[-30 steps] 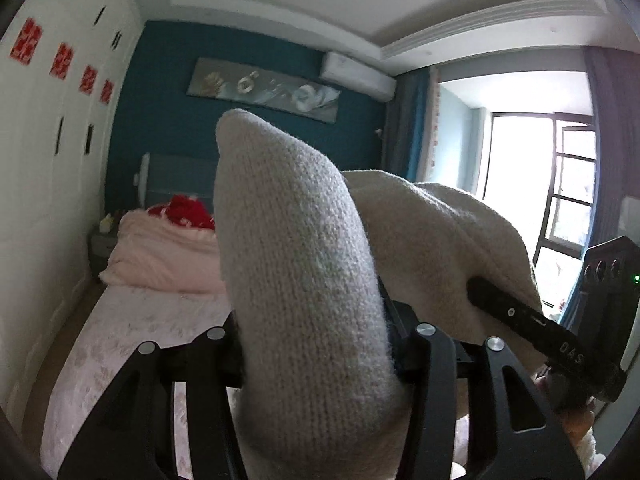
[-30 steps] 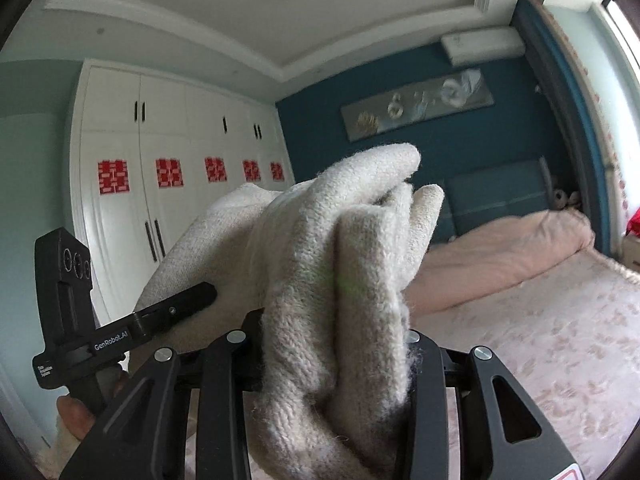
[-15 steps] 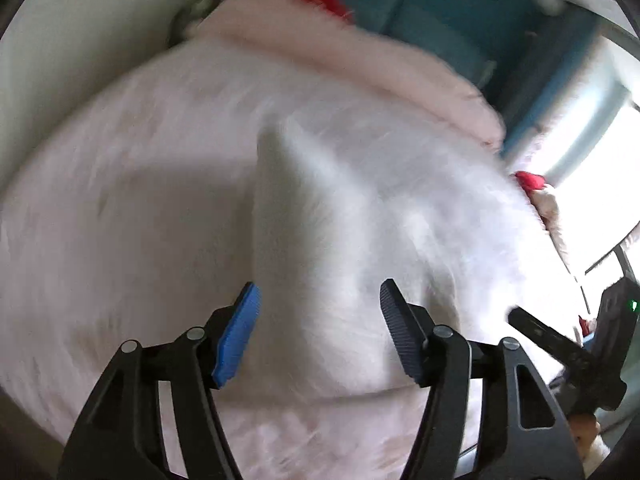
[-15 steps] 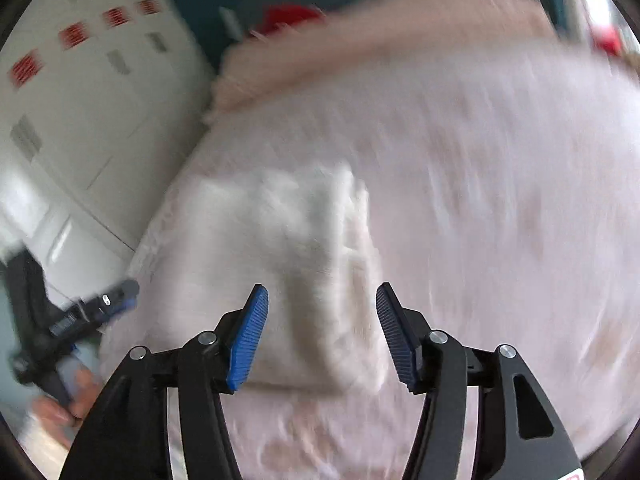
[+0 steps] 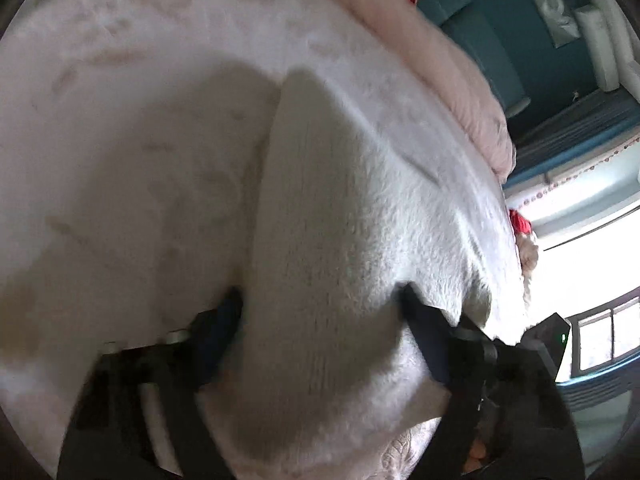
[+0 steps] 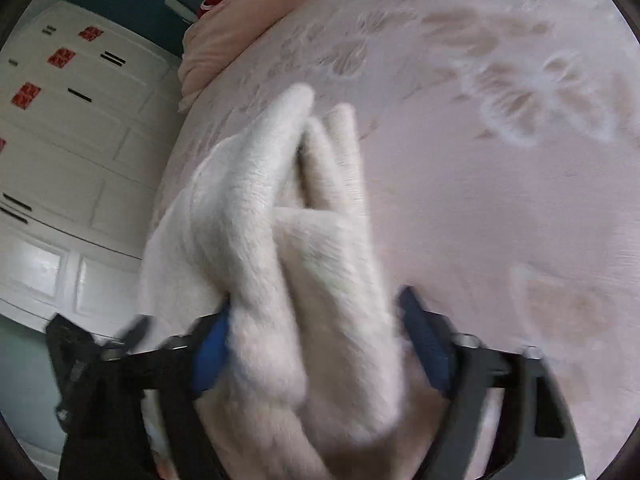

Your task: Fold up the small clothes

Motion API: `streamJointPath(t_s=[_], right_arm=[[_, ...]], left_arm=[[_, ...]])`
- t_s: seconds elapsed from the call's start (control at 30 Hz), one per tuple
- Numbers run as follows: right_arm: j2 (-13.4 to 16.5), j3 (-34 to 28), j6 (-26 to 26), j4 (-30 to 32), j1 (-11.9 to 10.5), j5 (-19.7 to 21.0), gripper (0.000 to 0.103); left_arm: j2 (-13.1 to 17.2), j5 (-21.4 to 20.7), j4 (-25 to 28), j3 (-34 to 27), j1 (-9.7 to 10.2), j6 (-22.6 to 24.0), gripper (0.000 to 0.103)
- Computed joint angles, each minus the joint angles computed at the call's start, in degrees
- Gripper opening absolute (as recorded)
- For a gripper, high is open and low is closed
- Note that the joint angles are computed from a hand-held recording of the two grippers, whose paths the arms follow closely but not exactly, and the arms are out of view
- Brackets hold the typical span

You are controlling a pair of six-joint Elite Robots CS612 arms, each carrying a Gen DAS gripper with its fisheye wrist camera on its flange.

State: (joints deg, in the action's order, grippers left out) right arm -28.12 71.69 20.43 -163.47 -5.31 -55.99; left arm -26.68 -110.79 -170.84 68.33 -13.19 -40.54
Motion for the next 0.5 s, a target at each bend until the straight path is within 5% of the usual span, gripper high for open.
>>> streamJointPath(t_s=[0.07,0.13,0.3,0.43,0.5], right_arm=[[-0.8,-0.5,-1.2,0.8,0.7,-2.3,0.034],[-2.7,1.0,-3.9,-3.7,1.1,-3.2,0.030],[-7.7,7.0,-7.9,-11.6,1.1,-6.1,0.034],[-4.9,4.8,-9.8,-1.1,1.3,-12.7,0.046],[-4.9,6.0,-5.4,-2.1,0.6,-10.9,0.046]], left_arm=[[-0.5,1.8,0.2,0.0,-0.45,2.2,0.047],[-2.0,2.7,-1.2,0.8,-0.88,5.2,0.043],[-3.9,1.8,-7.6,2.9,-1.28,7.8,0.044],[-2.4,7.1,-0.6,2.8,-2.91,11.3,0.047],[-2.6,9.0,-2.9,4.6,-3.17,9.2,0.051]])
